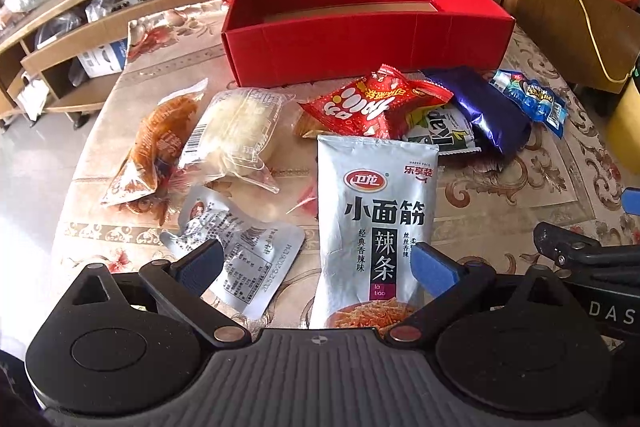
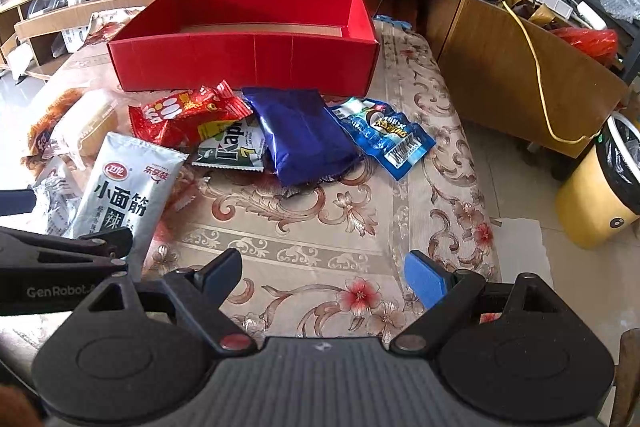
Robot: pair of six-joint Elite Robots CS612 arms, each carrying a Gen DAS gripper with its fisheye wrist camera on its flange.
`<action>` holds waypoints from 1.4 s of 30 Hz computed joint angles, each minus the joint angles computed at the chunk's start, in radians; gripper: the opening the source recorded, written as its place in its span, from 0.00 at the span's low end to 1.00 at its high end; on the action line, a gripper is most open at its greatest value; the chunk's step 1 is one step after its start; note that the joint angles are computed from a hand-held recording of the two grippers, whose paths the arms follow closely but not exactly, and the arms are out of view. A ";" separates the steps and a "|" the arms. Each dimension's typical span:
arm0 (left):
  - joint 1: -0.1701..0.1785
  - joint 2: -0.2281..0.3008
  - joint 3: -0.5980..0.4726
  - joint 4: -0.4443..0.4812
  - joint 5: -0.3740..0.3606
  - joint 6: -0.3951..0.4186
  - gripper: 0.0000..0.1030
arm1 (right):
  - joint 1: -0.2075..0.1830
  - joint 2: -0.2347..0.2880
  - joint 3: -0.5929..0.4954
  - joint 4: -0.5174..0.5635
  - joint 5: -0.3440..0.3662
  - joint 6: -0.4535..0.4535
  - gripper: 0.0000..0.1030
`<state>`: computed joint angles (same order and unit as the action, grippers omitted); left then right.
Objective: Organize snacks
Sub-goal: 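Grasp the white spicy strip bag with left tool while right tool grasps blue foil packet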
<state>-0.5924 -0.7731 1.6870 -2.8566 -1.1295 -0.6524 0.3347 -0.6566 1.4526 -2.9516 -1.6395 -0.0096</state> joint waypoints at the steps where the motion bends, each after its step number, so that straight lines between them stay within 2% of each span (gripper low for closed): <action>1: 0.001 0.001 -0.001 0.000 -0.004 0.002 0.98 | -0.001 0.001 -0.002 0.003 0.001 0.000 0.80; 7: 0.005 0.009 -0.008 -0.012 -0.023 0.026 1.00 | -0.009 0.000 -0.003 0.015 0.014 0.013 0.80; 13: 0.007 0.015 -0.015 -0.008 -0.035 0.032 1.00 | -0.025 -0.007 0.008 -0.013 0.018 0.070 0.80; 19: -0.003 0.021 -0.020 -0.013 0.000 0.092 1.00 | -0.062 -0.021 0.016 -0.038 0.079 0.146 0.80; 25: -0.018 0.033 -0.024 -0.028 0.057 0.184 1.00 | -0.072 0.001 -0.044 0.012 0.069 0.084 0.80; 28: -0.016 0.038 -0.030 -0.029 0.053 0.215 1.00 | -0.076 0.017 -0.083 0.035 0.085 0.051 0.80; 31: -0.005 0.042 -0.032 -0.050 0.011 0.237 1.00 | -0.077 0.038 -0.130 0.053 0.111 0.016 0.80; 33: 0.012 0.045 -0.032 -0.063 -0.061 0.231 1.00 | -0.078 0.057 -0.171 0.094 0.158 -0.019 0.80; 35: 0.030 0.046 -0.041 -0.042 -0.139 0.190 1.00 | -0.071 0.081 -0.218 0.142 0.171 -0.075 0.79; 42: 0.039 0.043 -0.047 -0.016 -0.175 0.182 1.00 | -0.063 0.165 -0.376 0.303 0.242 -0.181 0.79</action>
<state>-0.5537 -0.7301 1.6397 -2.8730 -1.3049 -0.4704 0.2719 -0.4914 1.0761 -2.6487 -1.3978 -0.1902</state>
